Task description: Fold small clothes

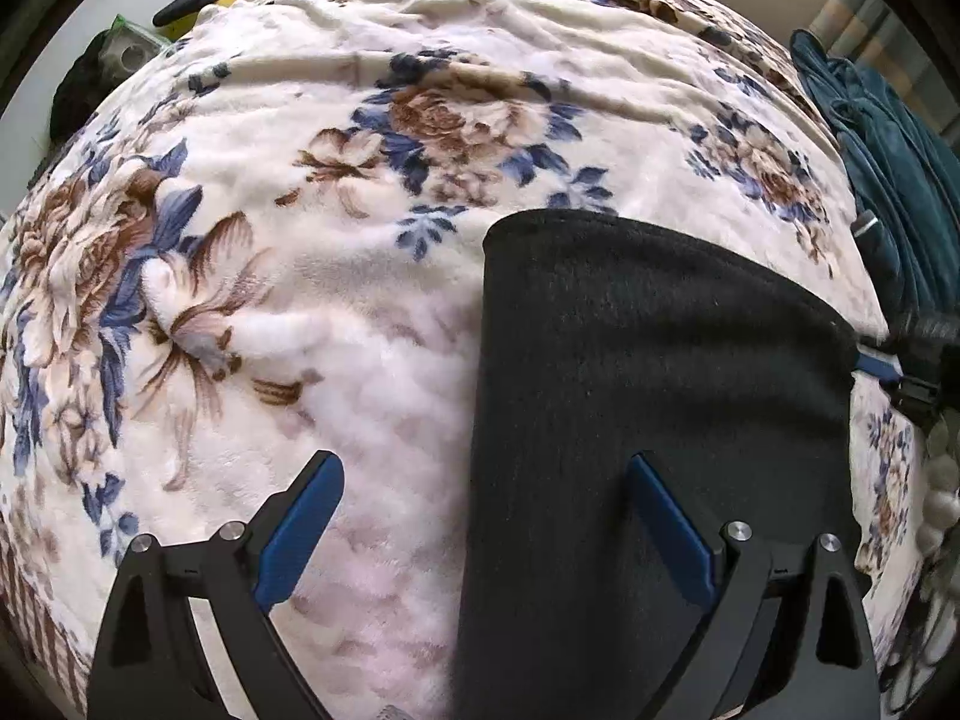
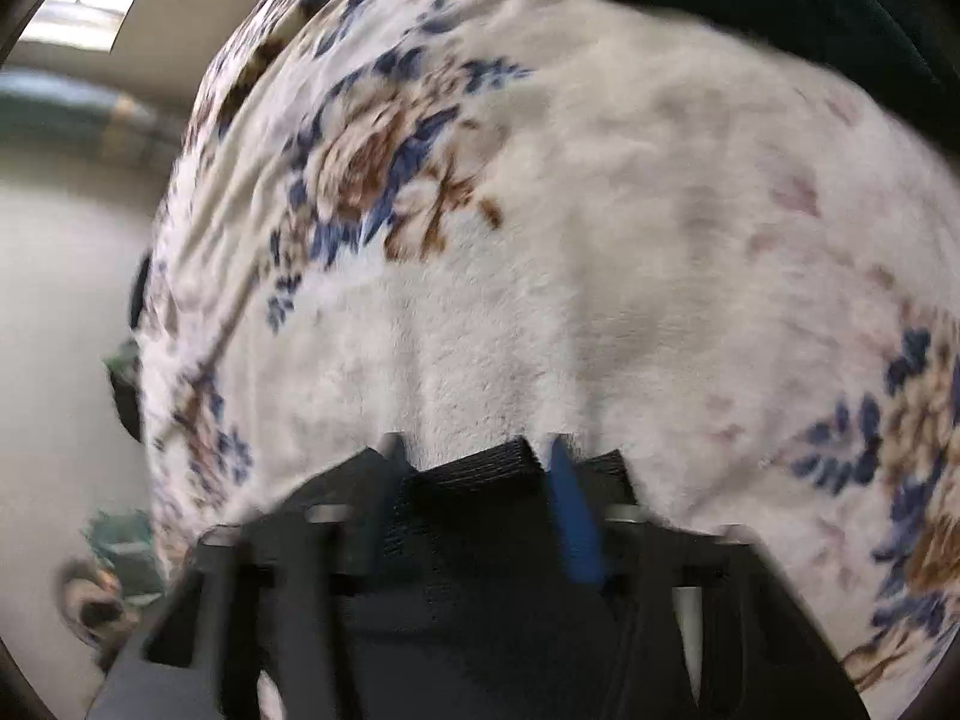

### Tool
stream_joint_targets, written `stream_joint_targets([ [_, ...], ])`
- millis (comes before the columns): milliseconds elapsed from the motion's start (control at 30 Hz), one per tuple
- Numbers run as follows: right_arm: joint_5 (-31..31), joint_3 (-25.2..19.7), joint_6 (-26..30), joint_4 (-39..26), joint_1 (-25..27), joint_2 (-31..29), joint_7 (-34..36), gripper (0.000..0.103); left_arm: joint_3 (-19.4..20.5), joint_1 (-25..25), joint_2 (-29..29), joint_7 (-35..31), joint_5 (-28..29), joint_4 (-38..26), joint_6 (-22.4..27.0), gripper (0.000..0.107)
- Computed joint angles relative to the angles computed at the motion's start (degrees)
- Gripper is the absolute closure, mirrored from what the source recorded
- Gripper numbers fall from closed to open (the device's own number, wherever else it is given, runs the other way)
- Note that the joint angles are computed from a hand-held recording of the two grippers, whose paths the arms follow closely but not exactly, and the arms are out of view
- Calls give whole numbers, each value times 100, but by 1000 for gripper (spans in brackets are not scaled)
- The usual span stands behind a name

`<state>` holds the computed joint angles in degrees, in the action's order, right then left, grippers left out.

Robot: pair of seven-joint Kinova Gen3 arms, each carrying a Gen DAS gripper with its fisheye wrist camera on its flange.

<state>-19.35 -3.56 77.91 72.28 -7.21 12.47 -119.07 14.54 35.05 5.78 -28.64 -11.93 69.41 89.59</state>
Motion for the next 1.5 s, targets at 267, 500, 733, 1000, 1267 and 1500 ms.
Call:
stream_joint_targets([
  [267,1423,0,-189,-169,-610,-439,-669,98,889,-800,-43,4,-88,50,14,11],
  [500,1577,425,413,-619,-992,282,-364,98,955,-909,63,-187,-94,88,2,11],
  [733,417,220,687,-548,-128,456,147,64,-65,-277,-163,-445,338,317,-305,11],
  [1000,-1275,166,777,923,1275,-338,1888,23,-377,-973,-1009,-1307,1913,1755,-1967,11],
  [1267,-2859,222,330,2507,1849,-564,3083,19,-2258,229,-1261,-2601,3777,2838,-3670,11],
  [1500,-3521,391,582,2745,1553,-167,3815,20,-1627,-379,-740,-3234,3970,2363,-3400,13],
])
